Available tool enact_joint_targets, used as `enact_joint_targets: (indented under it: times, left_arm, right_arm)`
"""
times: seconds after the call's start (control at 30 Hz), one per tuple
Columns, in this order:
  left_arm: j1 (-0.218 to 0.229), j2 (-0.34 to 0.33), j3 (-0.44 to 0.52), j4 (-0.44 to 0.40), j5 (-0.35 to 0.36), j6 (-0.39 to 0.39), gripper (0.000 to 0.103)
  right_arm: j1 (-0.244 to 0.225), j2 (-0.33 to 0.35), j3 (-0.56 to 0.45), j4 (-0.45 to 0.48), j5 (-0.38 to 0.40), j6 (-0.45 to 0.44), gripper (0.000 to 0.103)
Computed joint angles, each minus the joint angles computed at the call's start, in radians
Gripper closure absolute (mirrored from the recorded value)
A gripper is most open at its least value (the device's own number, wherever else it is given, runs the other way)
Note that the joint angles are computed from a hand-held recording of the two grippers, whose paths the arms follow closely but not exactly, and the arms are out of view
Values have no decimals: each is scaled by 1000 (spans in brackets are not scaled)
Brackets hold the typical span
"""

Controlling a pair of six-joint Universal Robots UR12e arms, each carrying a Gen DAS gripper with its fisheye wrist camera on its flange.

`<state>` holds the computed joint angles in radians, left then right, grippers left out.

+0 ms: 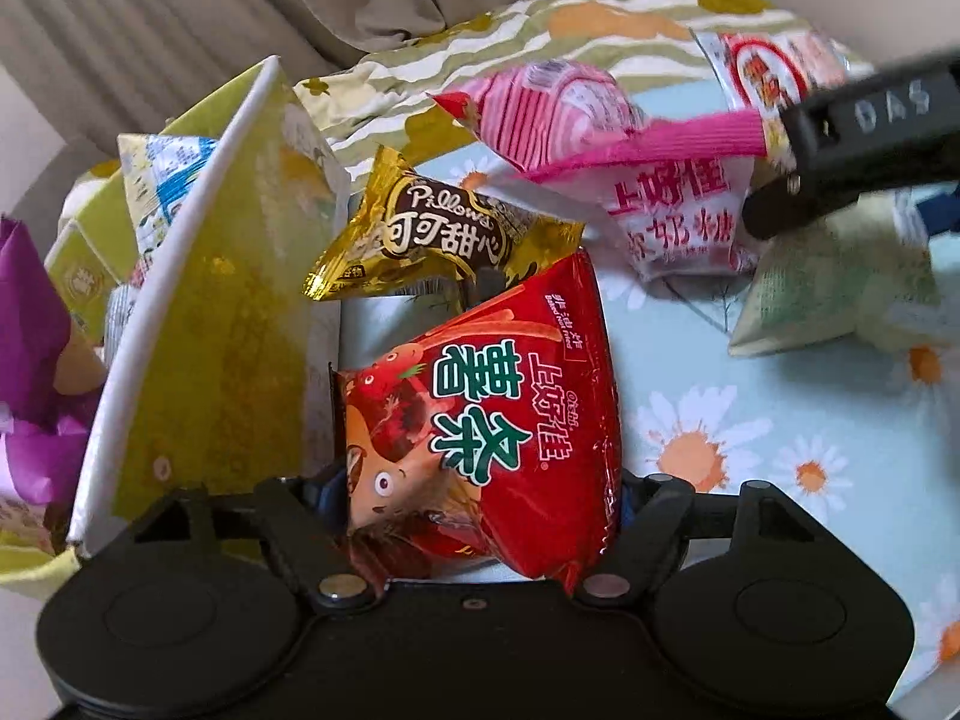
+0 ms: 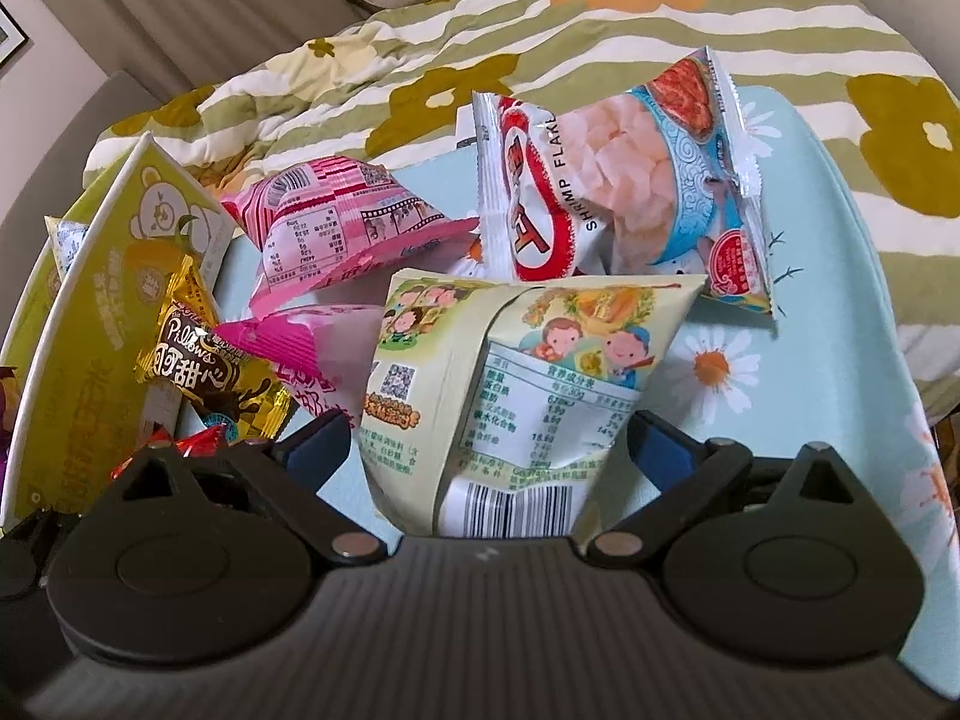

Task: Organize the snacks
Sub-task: 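Grasp red chip bag with left tool while right grasps green-white snack bag, then carry the red bag and green-white bag into the yellow box and release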

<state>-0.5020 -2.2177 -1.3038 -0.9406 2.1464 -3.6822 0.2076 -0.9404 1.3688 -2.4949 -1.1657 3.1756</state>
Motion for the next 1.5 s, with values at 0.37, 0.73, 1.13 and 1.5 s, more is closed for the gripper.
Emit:
enact_joint_targets:
  times: [0.37,0.73,1.13,1.5]
  left_arm:
    - [-9,30,-27,109,1,28,23]
    - [-26,78,-70,272,25,107,23]
    - [-21,180,-174,440,50,150,23]
    - [14,289,-299,557,90,157,23]
  right_arm:
    - [3,-25,28,-28,-25,0,24]
    - [1,-90,92,-131,-49,43,26]
    - [41,-162,129,-223,-69,49,26]
    - [116,-186,105,-293,-66,57,26]
